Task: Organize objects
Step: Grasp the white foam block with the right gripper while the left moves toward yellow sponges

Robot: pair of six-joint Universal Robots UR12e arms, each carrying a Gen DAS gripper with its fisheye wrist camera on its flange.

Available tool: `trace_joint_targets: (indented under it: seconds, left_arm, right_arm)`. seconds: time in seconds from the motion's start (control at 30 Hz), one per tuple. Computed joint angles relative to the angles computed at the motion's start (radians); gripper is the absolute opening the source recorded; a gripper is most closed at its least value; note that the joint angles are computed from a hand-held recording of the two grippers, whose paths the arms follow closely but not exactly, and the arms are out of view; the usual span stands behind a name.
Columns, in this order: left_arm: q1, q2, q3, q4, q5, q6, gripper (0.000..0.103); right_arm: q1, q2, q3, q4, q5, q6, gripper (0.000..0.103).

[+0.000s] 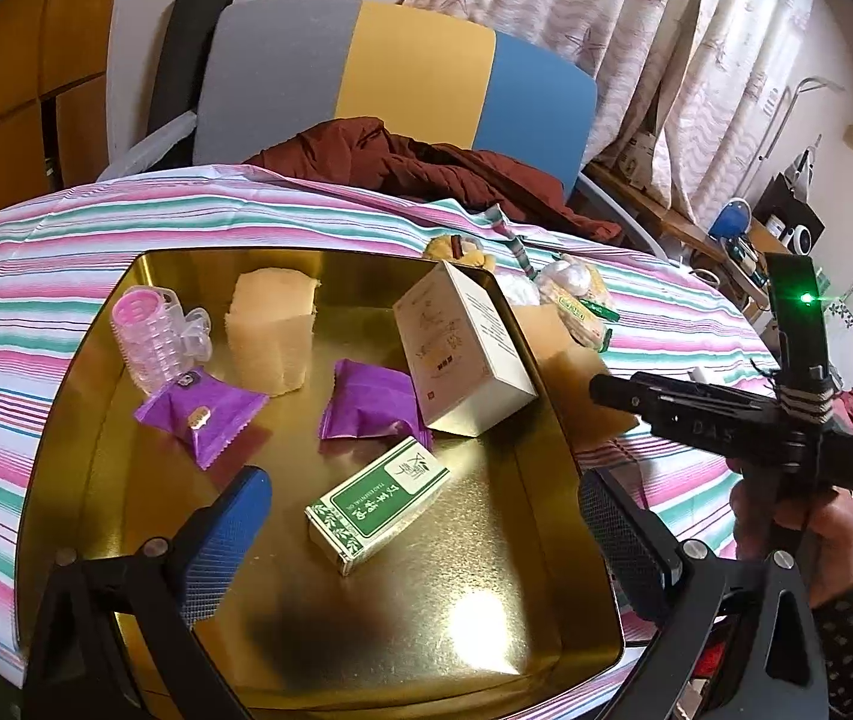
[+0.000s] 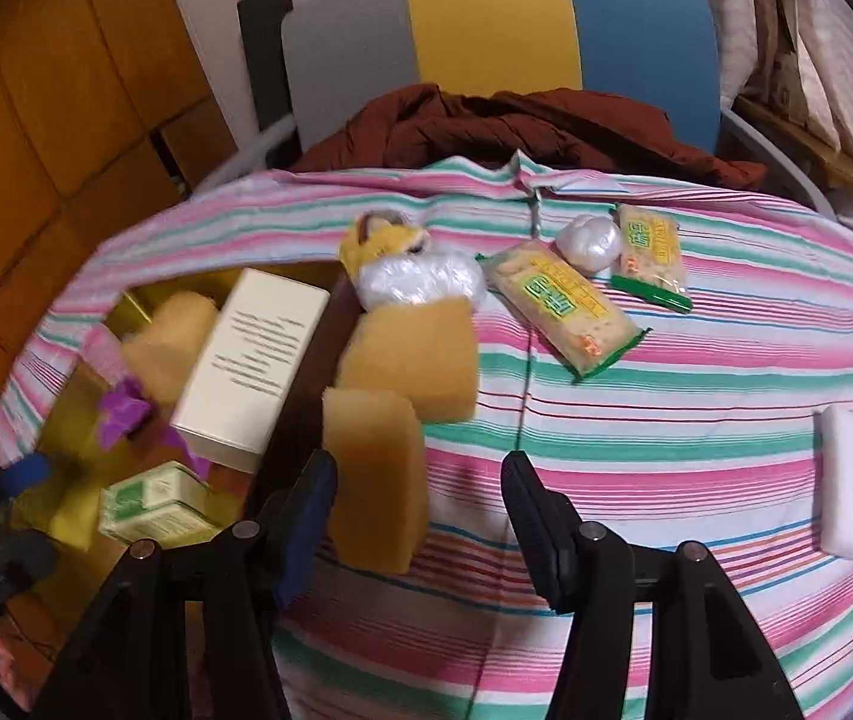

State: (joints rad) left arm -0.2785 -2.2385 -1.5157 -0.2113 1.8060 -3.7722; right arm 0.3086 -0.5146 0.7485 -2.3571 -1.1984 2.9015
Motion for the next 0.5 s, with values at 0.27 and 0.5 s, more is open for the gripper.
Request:
trace_joint_targets:
  seconds: [0.27,0.5]
  left_arm:
    - [0.001,-0.004,-0.001,0.002,-0.013,-0.008,0.103]
    - [-0.001,-0.017,0.032,-0.013,-0.039,0.023,0.103]
  right_arm:
    - [-0.043,-0.001,0.011,-0.067,-0.128,0.232,0.058]
    - [-0.068,-0.02,0.073,-0.163,-0.234,0.294,0.058]
